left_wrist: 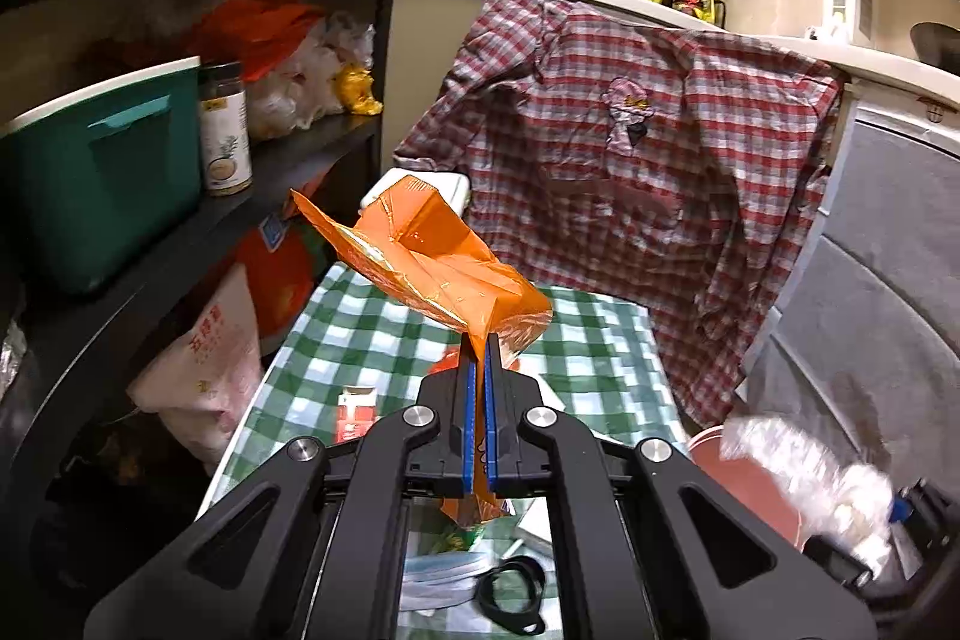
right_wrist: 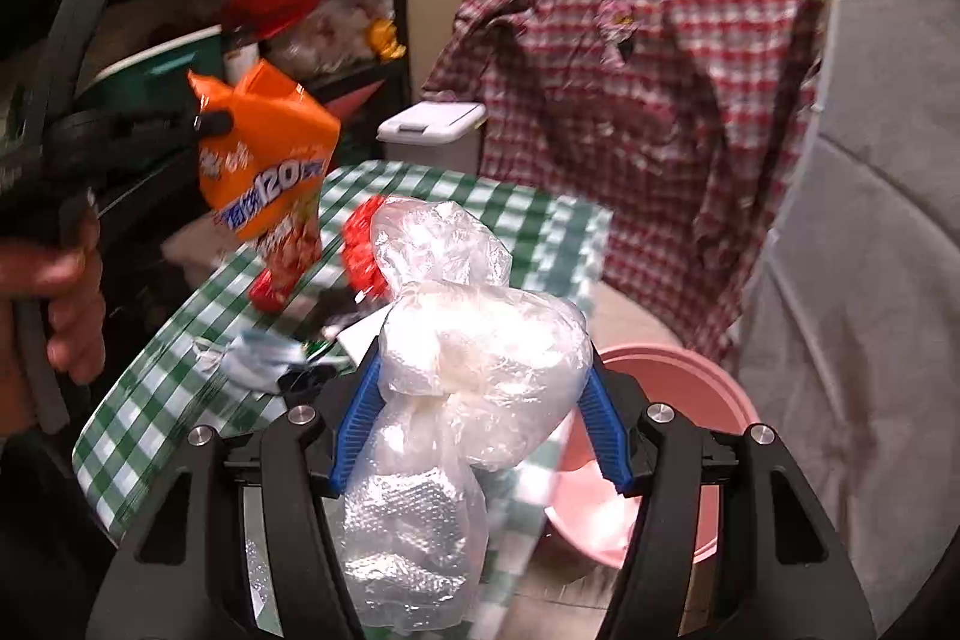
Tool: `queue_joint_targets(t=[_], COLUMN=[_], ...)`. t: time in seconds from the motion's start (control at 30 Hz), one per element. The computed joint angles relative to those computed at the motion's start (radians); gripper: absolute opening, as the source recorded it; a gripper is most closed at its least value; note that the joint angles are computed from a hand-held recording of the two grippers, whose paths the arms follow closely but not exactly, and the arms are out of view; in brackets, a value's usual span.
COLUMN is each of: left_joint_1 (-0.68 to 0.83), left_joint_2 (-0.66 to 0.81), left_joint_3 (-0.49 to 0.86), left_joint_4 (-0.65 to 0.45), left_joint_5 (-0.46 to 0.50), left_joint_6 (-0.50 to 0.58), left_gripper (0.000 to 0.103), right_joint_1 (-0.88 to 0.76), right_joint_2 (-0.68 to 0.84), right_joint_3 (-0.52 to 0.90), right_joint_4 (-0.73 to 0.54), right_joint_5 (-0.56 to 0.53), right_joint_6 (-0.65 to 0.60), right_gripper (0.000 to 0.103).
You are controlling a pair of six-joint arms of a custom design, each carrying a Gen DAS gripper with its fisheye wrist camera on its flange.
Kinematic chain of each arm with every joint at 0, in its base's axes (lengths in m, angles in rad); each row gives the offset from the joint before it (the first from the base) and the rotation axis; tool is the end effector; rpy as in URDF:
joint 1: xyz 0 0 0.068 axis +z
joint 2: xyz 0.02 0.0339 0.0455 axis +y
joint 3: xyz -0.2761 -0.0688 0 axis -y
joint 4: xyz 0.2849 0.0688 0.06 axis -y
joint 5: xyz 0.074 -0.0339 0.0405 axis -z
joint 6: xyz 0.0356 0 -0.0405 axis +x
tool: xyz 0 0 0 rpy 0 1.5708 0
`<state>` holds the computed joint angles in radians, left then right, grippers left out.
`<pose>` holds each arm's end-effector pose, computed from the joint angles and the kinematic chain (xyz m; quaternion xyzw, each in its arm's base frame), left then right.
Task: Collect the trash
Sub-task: 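Carry the orange bag with the left gripper while the right gripper carries the clear bag over the pink bucket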
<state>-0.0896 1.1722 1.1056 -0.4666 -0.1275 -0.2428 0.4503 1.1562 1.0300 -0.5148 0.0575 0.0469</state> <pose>0.2945 -0.0219 0.3533 -0.0978 0.8617 -0.0273 0.4972 0.2591 0.1230 0.3244 -0.1664 0.8780 0.0854 0.4407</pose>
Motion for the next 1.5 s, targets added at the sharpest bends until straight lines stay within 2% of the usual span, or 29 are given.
queue_joint_targets(t=[0.23, 0.37, 0.53, 0.97, 1.33, 1.5], left_joint_1=[-0.068, -0.089, -0.113, -0.172, -0.218, -0.229], left_joint_2=[0.018, 0.034, 0.052, 0.109, 0.170, 0.185], left_joint_3=[0.012, 0.021, 0.029, 0.054, 0.085, 0.087], left_joint_4=[0.022, 0.031, 0.040, 0.070, 0.091, 0.119], left_joint_5=[-0.026, -0.032, -0.042, -0.060, -0.012, 0.074], left_joint_6=[-0.016, -0.011, -0.001, 0.006, 0.001, -0.003], left_gripper=[0.002, 0.002, 0.002, 0.002, 0.002, 0.002], right_joint_1=[-0.112, -0.202, -0.281, -0.373, -0.393, -0.412], right_joint_2=[-0.011, -0.014, -0.028, -0.029, -0.004, 0.005], right_joint_3=[0.076, 0.077, 0.016, -0.052, -0.059, -0.052], right_joint_4=[-0.042, -0.021, 0.049, 0.121, 0.145, 0.144], right_joint_5=[0.013, -0.012, -0.031, -0.052, -0.034, -0.028], right_joint_6=[-0.115, -0.140, -0.102, -0.041, -0.042, -0.021], right_gripper=[0.060, 0.060, 0.060, 0.060, 0.060, 0.060])
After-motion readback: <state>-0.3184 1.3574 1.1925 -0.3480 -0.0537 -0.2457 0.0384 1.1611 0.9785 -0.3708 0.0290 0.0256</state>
